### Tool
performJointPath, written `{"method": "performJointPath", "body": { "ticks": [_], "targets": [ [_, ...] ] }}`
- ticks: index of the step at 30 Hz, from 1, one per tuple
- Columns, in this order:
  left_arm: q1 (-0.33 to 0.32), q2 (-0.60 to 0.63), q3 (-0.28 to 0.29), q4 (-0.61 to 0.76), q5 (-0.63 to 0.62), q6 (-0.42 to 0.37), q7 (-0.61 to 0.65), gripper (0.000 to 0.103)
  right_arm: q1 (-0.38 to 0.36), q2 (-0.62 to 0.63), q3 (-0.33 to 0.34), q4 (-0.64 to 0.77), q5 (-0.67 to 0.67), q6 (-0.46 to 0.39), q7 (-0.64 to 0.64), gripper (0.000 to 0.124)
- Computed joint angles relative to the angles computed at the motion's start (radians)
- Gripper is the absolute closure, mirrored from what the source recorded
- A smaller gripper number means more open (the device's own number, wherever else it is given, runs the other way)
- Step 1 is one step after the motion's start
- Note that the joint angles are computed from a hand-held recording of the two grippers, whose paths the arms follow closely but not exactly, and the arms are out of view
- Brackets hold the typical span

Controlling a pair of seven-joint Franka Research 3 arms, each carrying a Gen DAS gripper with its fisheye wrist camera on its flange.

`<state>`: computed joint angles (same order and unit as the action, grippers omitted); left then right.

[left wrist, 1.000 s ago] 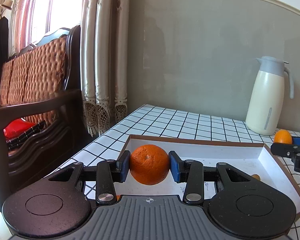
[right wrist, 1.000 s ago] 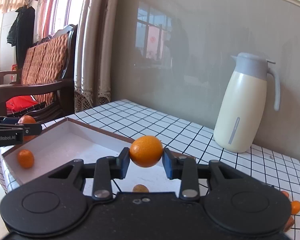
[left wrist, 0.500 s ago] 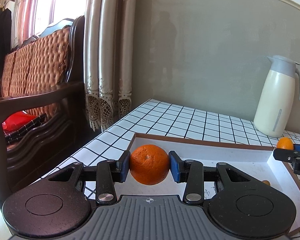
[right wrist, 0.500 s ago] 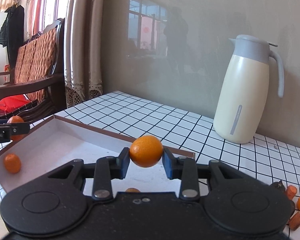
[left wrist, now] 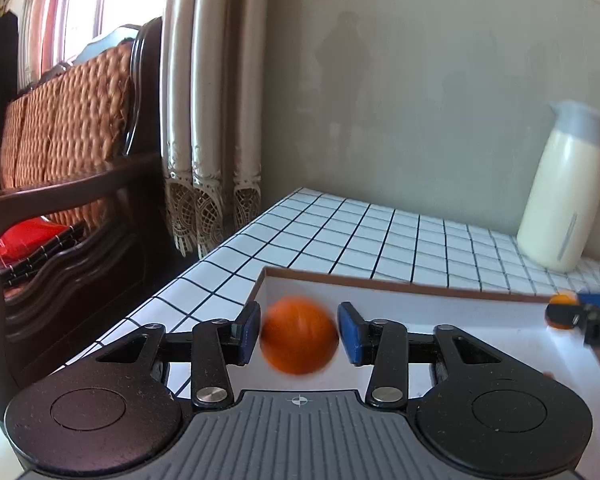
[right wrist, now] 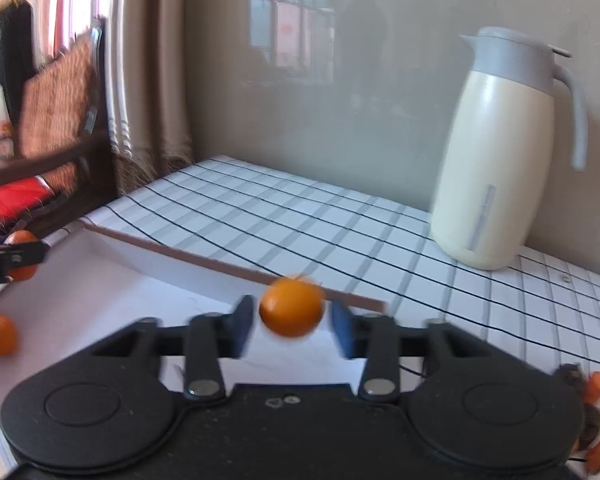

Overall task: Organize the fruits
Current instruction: 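Open the right tool releasing its orange while the left tool releases the large orange into the box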

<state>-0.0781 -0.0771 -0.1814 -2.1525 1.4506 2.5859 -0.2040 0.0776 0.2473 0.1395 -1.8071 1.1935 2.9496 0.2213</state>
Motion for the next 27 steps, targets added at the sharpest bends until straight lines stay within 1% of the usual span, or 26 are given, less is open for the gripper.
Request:
{"method": "performJointPath", "body": {
  "ticks": [1, 2, 3, 4, 6, 9, 15, 25, 27],
  "targets": [
    [-0.004, -0.009, -0.009, -0.008, 0.040, -0.031, -0.044, 0.009, -0.019, -0.003, 0.025, 0.005, 0.102, 0.024, -0.081, 0.031],
    [-0.007, -0.019, -0.014, -0.015, 0.082, -0.047, -0.086, 0.002, -0.014, -0.006, 0.015, 0.007, 0.134, 0.012, -0.110, 0.038],
    [-0.009, -0.027, -0.017, -0.019, 0.104, -0.056, -0.107, 0.002, -0.002, -0.008, -0.002, 0.004, 0.096, 0.001, -0.072, 0.041],
    [-0.011, -0.029, -0.019, -0.016, 0.105, -0.064, -0.109, 0.002, -0.010, -0.010, 0.006, 0.002, 0.105, -0.003, -0.074, 0.041],
    [-0.014, -0.027, -0.021, -0.015, 0.108, -0.077, -0.111, 0.002, -0.003, -0.011, -0.001, -0.002, 0.111, -0.005, -0.083, 0.037],
    [-0.016, -0.017, -0.017, -0.013, 0.086, -0.070, -0.088, 0.000, 0.002, -0.012, -0.002, -0.005, 0.135, 0.000, -0.127, 0.032],
    [-0.014, -0.017, -0.011, -0.016, 0.082, -0.065, -0.083, 0.000, 0.010, -0.009, -0.015, -0.002, 0.109, -0.020, -0.087, 0.027],
    [-0.015, -0.028, -0.014, -0.027, 0.071, -0.071, -0.089, 0.000, 0.015, -0.021, -0.017, -0.018, 0.093, -0.028, -0.073, 0.027],
    [-0.015, -0.034, -0.016, -0.033, 0.064, -0.073, -0.086, 0.000, 0.012, -0.027, -0.012, -0.024, 0.122, -0.021, -0.105, 0.027]
  ]
}}
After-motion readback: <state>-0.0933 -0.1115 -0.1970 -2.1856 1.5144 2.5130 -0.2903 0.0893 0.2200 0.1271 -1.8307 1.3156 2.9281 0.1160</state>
